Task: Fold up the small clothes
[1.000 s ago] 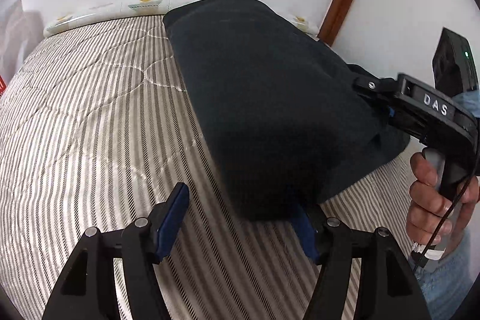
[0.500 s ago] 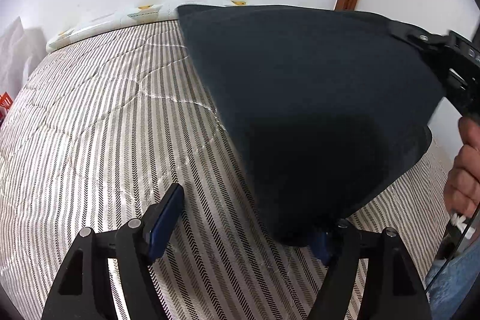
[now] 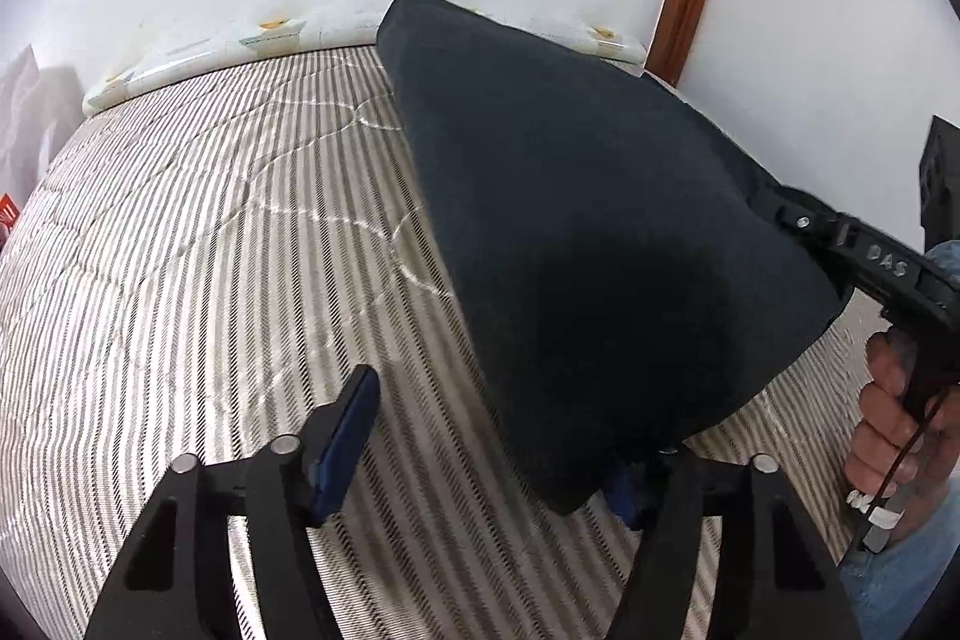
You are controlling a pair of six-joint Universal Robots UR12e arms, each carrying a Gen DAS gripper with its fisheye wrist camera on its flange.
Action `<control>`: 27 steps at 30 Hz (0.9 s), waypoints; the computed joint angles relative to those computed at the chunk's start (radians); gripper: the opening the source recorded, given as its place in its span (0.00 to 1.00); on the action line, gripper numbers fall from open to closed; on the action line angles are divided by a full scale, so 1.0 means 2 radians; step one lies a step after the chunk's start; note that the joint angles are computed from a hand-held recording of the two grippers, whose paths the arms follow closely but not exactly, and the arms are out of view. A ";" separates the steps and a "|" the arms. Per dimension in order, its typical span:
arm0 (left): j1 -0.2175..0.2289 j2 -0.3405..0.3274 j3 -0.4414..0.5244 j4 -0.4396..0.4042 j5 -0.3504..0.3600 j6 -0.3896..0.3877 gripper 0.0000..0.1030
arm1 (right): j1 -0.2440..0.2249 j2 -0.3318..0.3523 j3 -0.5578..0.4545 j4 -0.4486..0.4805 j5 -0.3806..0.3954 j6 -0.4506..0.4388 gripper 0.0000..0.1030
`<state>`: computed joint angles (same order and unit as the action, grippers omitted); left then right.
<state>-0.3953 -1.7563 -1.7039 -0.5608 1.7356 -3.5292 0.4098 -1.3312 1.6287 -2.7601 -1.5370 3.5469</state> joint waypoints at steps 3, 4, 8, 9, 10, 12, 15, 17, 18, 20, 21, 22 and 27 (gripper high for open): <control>0.004 -0.003 0.000 0.014 -0.019 0.006 0.28 | 0.000 0.006 -0.010 0.024 -0.004 -0.007 0.28; 0.005 -0.002 -0.002 0.020 -0.023 0.008 0.23 | 0.000 0.008 -0.012 0.025 -0.004 -0.015 0.21; 0.001 0.000 -0.007 0.033 -0.006 -0.004 0.16 | 0.006 0.015 -0.023 0.038 -0.014 -0.039 0.17; 0.003 0.003 -0.010 0.037 -0.010 -0.012 0.15 | 0.007 0.016 -0.025 0.041 -0.012 -0.039 0.17; 0.005 0.006 -0.014 0.042 -0.014 -0.021 0.14 | 0.007 0.017 -0.028 0.045 -0.011 -0.040 0.16; 0.005 0.011 -0.020 0.047 -0.011 -0.028 0.14 | 0.005 0.018 -0.030 0.048 0.003 -0.034 0.16; 0.013 0.025 -0.036 0.053 -0.008 -0.039 0.13 | 0.009 0.026 -0.040 0.051 0.016 -0.028 0.16; 0.023 0.038 -0.051 0.056 -0.011 -0.045 0.13 | 0.015 0.034 -0.051 0.055 0.026 -0.028 0.16; 0.027 0.043 -0.057 0.057 -0.010 -0.046 0.13 | 0.018 0.038 -0.057 0.057 0.028 -0.028 0.16; 0.036 0.056 -0.072 0.056 -0.006 -0.048 0.13 | 0.026 0.050 -0.072 0.062 0.040 -0.028 0.15; 0.040 0.064 -0.080 0.056 -0.002 -0.048 0.13 | 0.031 0.056 -0.082 0.066 0.045 -0.030 0.15; 0.045 0.070 -0.086 0.054 0.001 -0.049 0.13 | 0.036 0.062 -0.089 0.069 0.049 -0.032 0.15; 0.072 0.101 -0.118 0.048 -0.020 -0.046 0.14 | 0.056 0.082 -0.120 0.083 0.070 -0.042 0.16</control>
